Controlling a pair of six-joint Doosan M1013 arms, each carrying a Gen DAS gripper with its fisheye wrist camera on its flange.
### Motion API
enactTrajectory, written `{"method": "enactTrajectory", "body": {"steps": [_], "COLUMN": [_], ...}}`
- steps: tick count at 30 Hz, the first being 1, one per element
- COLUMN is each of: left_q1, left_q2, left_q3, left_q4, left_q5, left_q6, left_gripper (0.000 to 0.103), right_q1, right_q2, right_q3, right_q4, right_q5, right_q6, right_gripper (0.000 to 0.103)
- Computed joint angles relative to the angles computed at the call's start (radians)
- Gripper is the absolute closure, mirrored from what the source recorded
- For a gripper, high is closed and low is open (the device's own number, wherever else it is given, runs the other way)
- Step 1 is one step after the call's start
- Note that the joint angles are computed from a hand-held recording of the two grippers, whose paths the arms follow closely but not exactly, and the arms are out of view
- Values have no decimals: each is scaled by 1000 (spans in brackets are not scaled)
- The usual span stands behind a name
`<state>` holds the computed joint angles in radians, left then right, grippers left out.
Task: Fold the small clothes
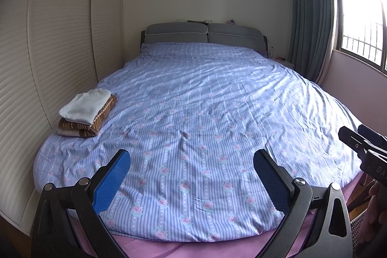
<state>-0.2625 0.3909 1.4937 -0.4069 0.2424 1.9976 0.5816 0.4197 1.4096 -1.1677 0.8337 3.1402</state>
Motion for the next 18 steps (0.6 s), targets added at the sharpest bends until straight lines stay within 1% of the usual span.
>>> {"method": "enactTrajectory", "body": {"steps": [2, 10, 13, 15, 16, 18], "left_q1": [1, -3, -1, -5, -5, -6], "left_q2": [0, -3, -4, -4, -3, 1], "left_q3": [-1, 6, 12, 14, 12, 5], "left_q4": [-25, -26, -96, -66, -63, -18], "left_q5": [5, -8, -21, -34, -29, -17], "left_q6": [26, 34, 90, 65, 65, 15], "left_gripper": [0, 0, 0, 0, 0, 0], "right_q1": [0, -1, -2, -2, -2, -2], "right_q2": [-1, 1, 1, 1, 1, 3], "right_q3": [1, 1, 1, 2, 1, -1], "right_q4": [0, 4, 7, 11, 13, 16], "right_q5": [-2, -9, -11, -13, -11, -8], "right_q6": [2, 0, 2, 5, 5, 3], "right_gripper": [18, 18, 18, 18, 18, 18]}}
